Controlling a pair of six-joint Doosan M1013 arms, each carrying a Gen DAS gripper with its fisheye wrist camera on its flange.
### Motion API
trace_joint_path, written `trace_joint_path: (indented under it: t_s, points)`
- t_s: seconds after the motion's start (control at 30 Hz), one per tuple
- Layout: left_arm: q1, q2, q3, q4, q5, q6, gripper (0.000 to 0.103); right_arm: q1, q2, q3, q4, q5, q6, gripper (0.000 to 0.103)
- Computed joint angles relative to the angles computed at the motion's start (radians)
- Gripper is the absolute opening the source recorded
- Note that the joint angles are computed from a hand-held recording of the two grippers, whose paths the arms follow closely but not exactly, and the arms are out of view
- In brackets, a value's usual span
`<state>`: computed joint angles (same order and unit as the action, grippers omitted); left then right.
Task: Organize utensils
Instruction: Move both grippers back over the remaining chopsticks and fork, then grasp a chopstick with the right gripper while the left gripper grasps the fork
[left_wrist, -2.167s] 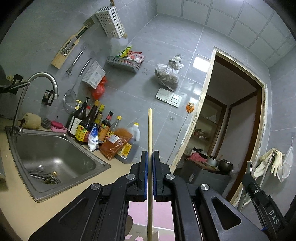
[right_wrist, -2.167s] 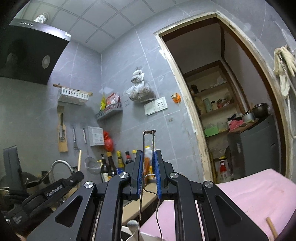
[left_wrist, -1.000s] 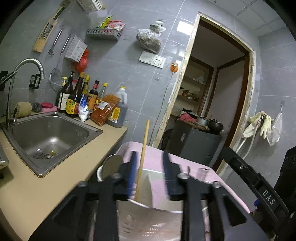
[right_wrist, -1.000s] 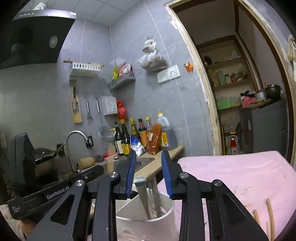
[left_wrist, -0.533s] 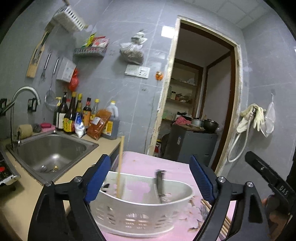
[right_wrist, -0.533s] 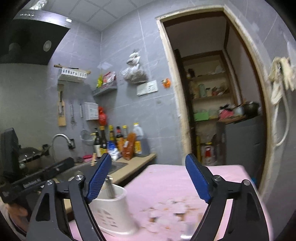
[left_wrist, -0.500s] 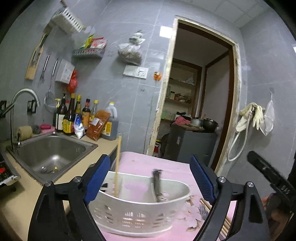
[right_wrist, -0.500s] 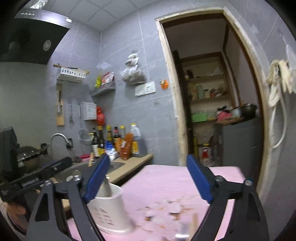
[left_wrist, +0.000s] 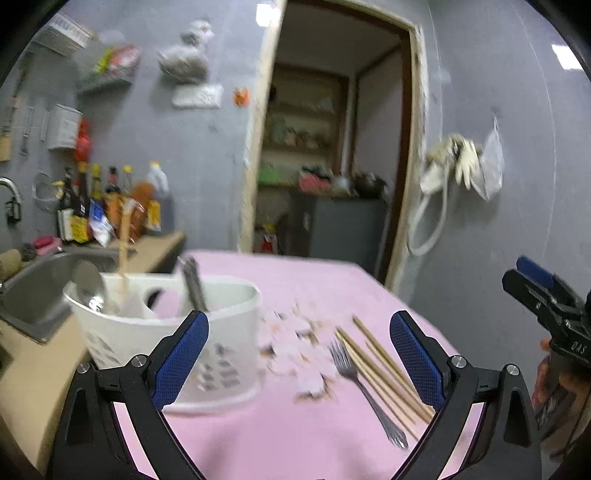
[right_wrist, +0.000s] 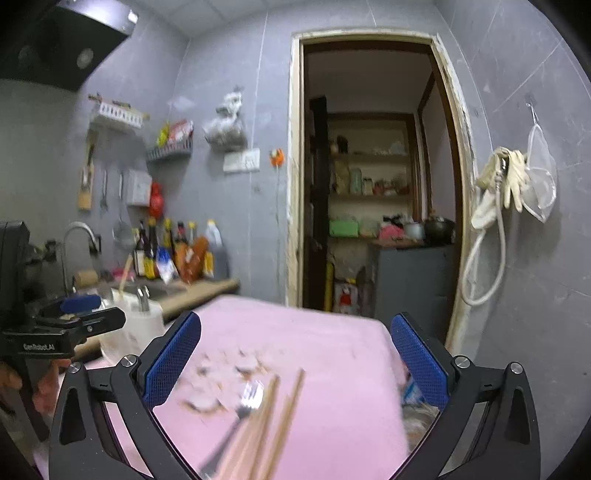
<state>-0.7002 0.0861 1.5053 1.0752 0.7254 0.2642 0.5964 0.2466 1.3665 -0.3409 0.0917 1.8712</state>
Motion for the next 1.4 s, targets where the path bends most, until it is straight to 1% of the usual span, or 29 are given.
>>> trace_joint_path:
  t_s: [0.03, 0.1, 0.17, 0.27, 0.3, 0.33, 0.37, 0.4, 0.43, 0.47, 0.53, 0.57, 0.63, 0.7, 0.77, 0.83, 0.97, 1.17, 1.4]
  points:
    - [0.003, 0.011, -0.013, -0.048, 0.001, 0.048, 0.096, -0.003, -0.001, 0.003, 0.017, 0.018, -0.022, 0.103]
    - [0.007, 0.031, -0.033, -0.127, 0.008, 0.122, 0.096, -0.011, -0.001, 0.003, 0.104, 0.055, -0.109, 0.103]
    - [0.010, 0.046, -0.044, -0.192, 0.013, 0.171, 0.096, -0.019, 0.004, -0.002, 0.174, 0.101, -0.170, 0.103]
    - [0.027, 0.074, -0.078, -0.331, 0.023, 0.291, 0.096, -0.032, 0.021, -0.026, 0.306, 0.188, -0.273, 0.094]
    - [0.031, 0.084, -0.090, -0.365, 0.035, 0.326, 0.095, -0.037, 0.030, -0.038, 0.353, 0.225, -0.310, 0.086]
    - [0.035, 0.093, -0.104, -0.400, 0.049, 0.364, 0.092, -0.040, 0.038, -0.050, 0.378, 0.256, -0.330, 0.080]
    - [0.041, 0.101, -0.115, -0.441, 0.058, 0.404, 0.088, -0.043, 0.050, -0.065, 0.401, 0.297, -0.353, 0.079]
    - [0.049, 0.111, -0.130, -0.494, 0.069, 0.454, 0.076, -0.046, 0.059, -0.079, 0.426, 0.331, -0.380, 0.076]
    - [0.058, 0.121, -0.145, -0.545, 0.084, 0.500, 0.068, -0.050, 0.075, -0.099, 0.458, 0.377, -0.413, 0.070]
    - [0.065, 0.134, -0.162, -0.592, 0.102, 0.542, 0.066, -0.054, 0.088, -0.117, 0.477, 0.413, -0.430, 0.068]
    - [0.078, 0.151, -0.183, -0.658, 0.123, 0.593, 0.055, -0.062, 0.116, -0.157, 0.513, 0.495, -0.453, 0.058]
    - [0.085, 0.161, -0.195, -0.689, 0.136, 0.617, 0.053, -0.067, 0.129, -0.173, 0.532, 0.529, -0.458, 0.056]
    - [0.097, 0.178, -0.216, -0.731, 0.157, 0.654, 0.045, -0.077, 0.156, -0.208, 0.569, 0.595, -0.467, 0.047]
    - [0.104, 0.198, -0.241, -0.747, 0.181, 0.673, 0.041, -0.085, 0.180, -0.241, 0.601, 0.654, -0.470, 0.040]
    - [0.110, 0.216, -0.263, -0.757, 0.197, 0.691, 0.039, -0.091, 0.199, -0.267, 0.628, 0.701, -0.475, 0.038]
    - [0.115, 0.232, -0.283, -0.763, 0.210, 0.702, 0.036, -0.092, 0.208, -0.282, 0.641, 0.721, -0.482, 0.036]
    - [0.130, 0.257, -0.312, -0.780, 0.218, 0.726, 0.034, -0.084, 0.215, -0.298, 0.637, 0.742, -0.512, 0.035]
    - [0.156, 0.263, -0.309, -0.854, 0.199, 0.750, 0.034, -0.050, 0.232, -0.329, 0.525, 0.786, -0.524, 0.034]
    - [0.159, 0.265, -0.316, -0.869, 0.200, 0.761, 0.034, -0.008, 0.257, -0.372, 0.301, 0.813, -0.440, 0.034]
